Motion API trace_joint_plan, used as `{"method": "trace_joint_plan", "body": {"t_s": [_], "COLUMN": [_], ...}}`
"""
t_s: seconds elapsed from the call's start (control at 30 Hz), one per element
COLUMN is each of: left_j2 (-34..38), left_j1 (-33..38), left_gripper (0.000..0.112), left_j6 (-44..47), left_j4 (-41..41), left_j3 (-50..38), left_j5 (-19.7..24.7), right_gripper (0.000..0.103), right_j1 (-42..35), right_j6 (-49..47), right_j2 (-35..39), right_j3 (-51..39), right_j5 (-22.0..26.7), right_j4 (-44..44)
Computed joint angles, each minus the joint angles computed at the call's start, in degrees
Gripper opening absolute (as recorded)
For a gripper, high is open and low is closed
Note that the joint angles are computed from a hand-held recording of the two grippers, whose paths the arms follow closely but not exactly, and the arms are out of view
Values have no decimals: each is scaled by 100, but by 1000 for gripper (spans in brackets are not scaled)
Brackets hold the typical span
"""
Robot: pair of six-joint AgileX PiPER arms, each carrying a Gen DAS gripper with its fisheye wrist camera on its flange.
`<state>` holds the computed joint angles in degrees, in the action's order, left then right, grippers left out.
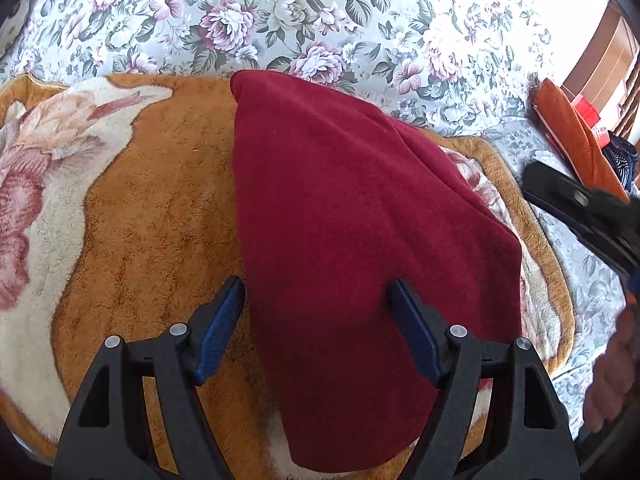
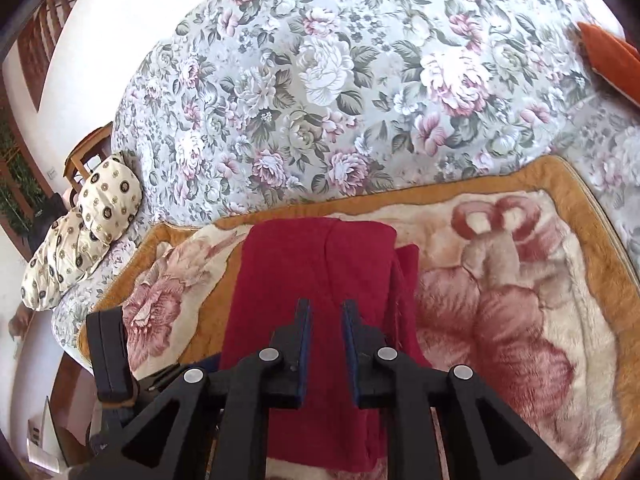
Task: Fold small clothes
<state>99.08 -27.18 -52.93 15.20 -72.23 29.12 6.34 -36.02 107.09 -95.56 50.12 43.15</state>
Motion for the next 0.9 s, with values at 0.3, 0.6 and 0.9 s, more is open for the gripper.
{"method": "trace_joint_plan", "body": {"t_s": [0.3,0.6,0.9], "left_j2": [167,292,168], "left_j1": [143,110,-42], "left_gripper": [80,83,83], "left_j6": [611,474,-9], "left_j4": [-551,-402,127], "left_j3": [-144,-288,-154], "left_j5": [-111,-53,44], "right_gripper": [1,0,6], "right_j1": [626,525,359], "right_j6": [1510,1746,719], "right_j2": [2037,1918,20], "right_j3": [-2569,-2372,655], "right_j5": [491,224,-955], "right_j4": [-2011,-2277,-1658]}}
